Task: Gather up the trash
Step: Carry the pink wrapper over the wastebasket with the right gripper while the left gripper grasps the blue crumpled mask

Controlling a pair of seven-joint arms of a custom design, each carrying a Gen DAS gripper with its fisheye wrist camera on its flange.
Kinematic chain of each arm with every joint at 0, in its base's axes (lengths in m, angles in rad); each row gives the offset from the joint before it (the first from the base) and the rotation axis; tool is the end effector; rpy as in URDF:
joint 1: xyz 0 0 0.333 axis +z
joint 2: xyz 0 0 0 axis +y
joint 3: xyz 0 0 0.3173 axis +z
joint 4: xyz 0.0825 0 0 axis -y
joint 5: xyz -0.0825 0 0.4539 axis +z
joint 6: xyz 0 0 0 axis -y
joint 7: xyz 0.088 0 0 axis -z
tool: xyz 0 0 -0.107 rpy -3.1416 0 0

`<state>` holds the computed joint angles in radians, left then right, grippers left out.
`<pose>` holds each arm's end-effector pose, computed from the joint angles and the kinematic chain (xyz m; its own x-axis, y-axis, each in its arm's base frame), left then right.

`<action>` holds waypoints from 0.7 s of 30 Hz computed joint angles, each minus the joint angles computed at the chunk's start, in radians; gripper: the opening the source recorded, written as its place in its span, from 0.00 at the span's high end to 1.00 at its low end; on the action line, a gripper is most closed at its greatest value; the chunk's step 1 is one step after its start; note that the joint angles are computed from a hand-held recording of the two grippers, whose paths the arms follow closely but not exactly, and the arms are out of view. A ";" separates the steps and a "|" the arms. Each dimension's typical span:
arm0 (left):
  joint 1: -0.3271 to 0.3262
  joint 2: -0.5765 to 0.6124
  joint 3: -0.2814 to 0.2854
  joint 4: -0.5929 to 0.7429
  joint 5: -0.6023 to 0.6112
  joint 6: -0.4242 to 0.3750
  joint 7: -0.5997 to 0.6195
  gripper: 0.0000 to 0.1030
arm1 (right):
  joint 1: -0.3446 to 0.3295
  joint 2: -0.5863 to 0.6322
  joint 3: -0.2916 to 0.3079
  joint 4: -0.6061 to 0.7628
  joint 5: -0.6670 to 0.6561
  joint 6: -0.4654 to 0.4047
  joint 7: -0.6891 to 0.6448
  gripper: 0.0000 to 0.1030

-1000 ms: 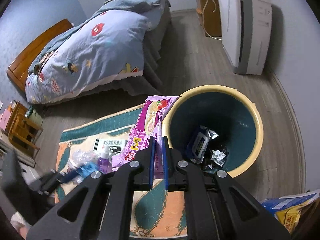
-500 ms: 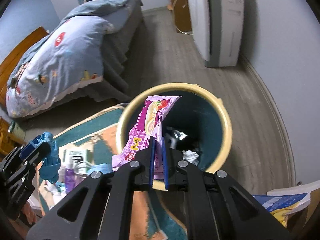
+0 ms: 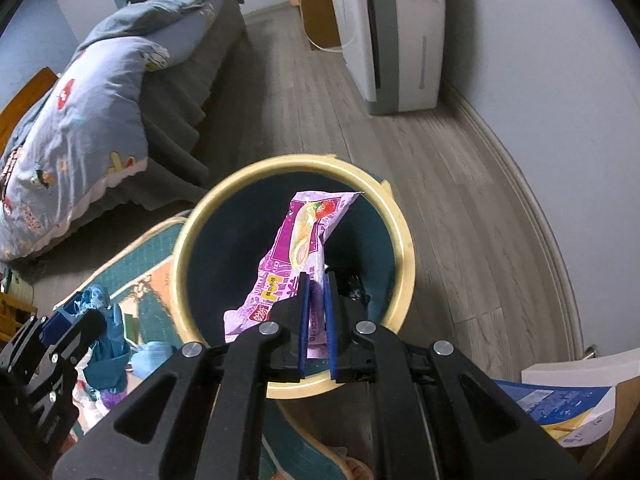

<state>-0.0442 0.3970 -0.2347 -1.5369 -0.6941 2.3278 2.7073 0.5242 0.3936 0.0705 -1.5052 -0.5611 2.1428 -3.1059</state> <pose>0.7487 -0.2001 0.4565 -0.8528 -0.5134 0.0962 -0.4286 0.5827 -0.6905 0.6522 0.4052 0.4499 -0.6485 -0.7375 -0.1886 -0.5974 0.6466 -0.4744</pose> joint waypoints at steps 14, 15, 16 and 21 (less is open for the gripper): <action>-0.047 0.068 -0.016 0.033 0.053 0.078 -0.006 0.67 | -0.006 0.011 -0.006 -0.006 0.004 0.061 0.008 0.93; -0.045 0.073 -0.020 0.038 0.048 0.079 -0.004 0.67 | -0.004 0.012 -0.008 -0.003 -0.005 0.064 0.010 0.93; -0.041 0.072 -0.024 0.037 0.041 0.079 0.000 0.67 | -0.002 0.013 -0.011 -0.001 -0.013 0.067 0.014 0.93; -0.029 0.070 -0.036 0.035 -0.002 0.103 0.009 0.45 | 0.017 0.001 -0.029 -0.008 -0.091 0.082 0.077 0.92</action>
<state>-0.0728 0.4671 -0.2711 -1.5020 -0.6959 2.4305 2.7162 0.5408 0.3945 0.0413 -1.5131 -0.6520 2.2243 -3.0287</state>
